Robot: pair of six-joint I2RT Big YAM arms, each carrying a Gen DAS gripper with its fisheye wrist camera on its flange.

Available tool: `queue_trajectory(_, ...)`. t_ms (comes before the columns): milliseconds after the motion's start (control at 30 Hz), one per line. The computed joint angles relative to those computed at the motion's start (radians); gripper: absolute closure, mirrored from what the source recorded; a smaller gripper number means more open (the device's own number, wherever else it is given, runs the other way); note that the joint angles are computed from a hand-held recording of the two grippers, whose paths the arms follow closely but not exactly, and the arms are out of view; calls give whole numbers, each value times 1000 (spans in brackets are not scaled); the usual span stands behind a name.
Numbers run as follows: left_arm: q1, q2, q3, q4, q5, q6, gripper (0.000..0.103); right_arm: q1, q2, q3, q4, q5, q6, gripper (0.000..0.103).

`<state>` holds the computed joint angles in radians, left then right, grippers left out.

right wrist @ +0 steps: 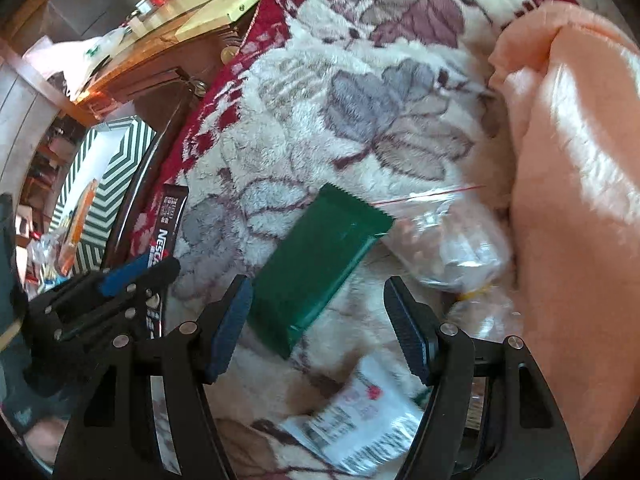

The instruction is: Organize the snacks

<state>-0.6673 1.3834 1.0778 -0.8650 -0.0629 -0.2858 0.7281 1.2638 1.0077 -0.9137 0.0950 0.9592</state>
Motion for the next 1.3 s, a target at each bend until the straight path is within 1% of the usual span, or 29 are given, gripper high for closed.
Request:
queue_trajectory(33, 0, -2, -1, -1, 0, 2, 78, 2, 16, 12, -4, 10, -2, 34)
queue_trajectory(100, 2, -8, -4, -6, 10, 2, 78, 6, 66, 55, -47, 45, -36, 34)
queue_trajectory(133, 6, -15, -10, -6, 18, 6, 78, 14, 91, 79, -84, 76, -68, 34)
queue_trajectory(200, 10, -23, -17, -11, 23, 16, 78, 37, 133, 126, -201, 178, -130, 34)
queue_trajectory(233, 14, -26, -21, -12, 24, 20, 78, 39, 133, 128, -235, 199, -126, 34)
queue_trajectory(267, 17, -28, -25, -13, 25, 19, 78, 36, 119, 118, -244, 198, -113, 34)
queue_trajectory(333, 21, -32, -28, -14, 30, 16, 78, 30, 69, 80, -225, 166, -86, 34)
queue_trajectory(433, 22, -37, -32, -17, 31, 11, 78, 33, 30, 50, -213, 143, -67, 34)
queue_trajectory(500, 20, -41, -36, -19, 29, 9, 78, 30, 8, 25, -167, 125, -54, 34)
queue_trajectory(567, 24, -44, -41, -23, 30, 6, 78, 29, 17, 24, -147, 126, -60, 34)
queue_trajectory(633, 31, -46, -47, -30, 38, -2, 78, 22, 59, 44, -149, 129, -78, 34)
queue_trajectory(700, 35, -39, -48, -39, 51, -6, 77, 4, 77, 43, -113, 95, -76, 34)
queue_trajectory(767, 30, -42, -54, -37, 44, -4, 76, -11, 84, 36, -63, 92, -84, 34)
queue_trajectory(800, 24, -45, -57, -35, 37, 1, 76, -16, 90, 36, -51, 91, -97, 34)
queue_trajectory(833, 18, -48, -60, -34, 28, 10, 76, -20, 99, 39, -51, 87, -114, 39)
queue_trajectory(900, 15, -53, -72, -23, 24, 26, 77, -25, 97, 29, -35, 79, -155, 45)
queue_trajectory(933, 18, -56, -78, -15, 30, 30, 78, -25, 87, 21, -29, 76, -161, 51)
queue_trajectory(967, 23, -60, -81, -12, 38, 30, 79, -24, 79, 15, -28, 74, -161, 54)
queue_trajectory(1000, 26, -63, -82, -14, 45, 29, 79, -20, 65, 8, -30, 75, -159, 61)
queue_trajectory(1133, 38, -82, -89, -18, 72, 23, 81, 0, 17, -22, -35, 72, -150, 64)
queue_trajectory(1167, 41, -90, -93, -19, 72, 23, 81, 2, -3, -38, -26, 68, -142, 65)
queue_trajectory(1200, 45, -96, -96, -21, 73, 22, 81, 6, -24, -54, -17, 67, -134, 70)
queue_trajectory(1233, 51, -106, -100, -24, 80, 19, 81, 12, -47, -69, -4, 64, -122, 86)
queue_trajectory(1267, 58, -117, -104, -27, 89, 18, 81, 18, -70, -82, 11, 58, -113, 92)
queue_trajectory(1300, 63, -125, -106, -29, 92, 19, 81, 24, -81, -86, 12, 58, -112, 92)
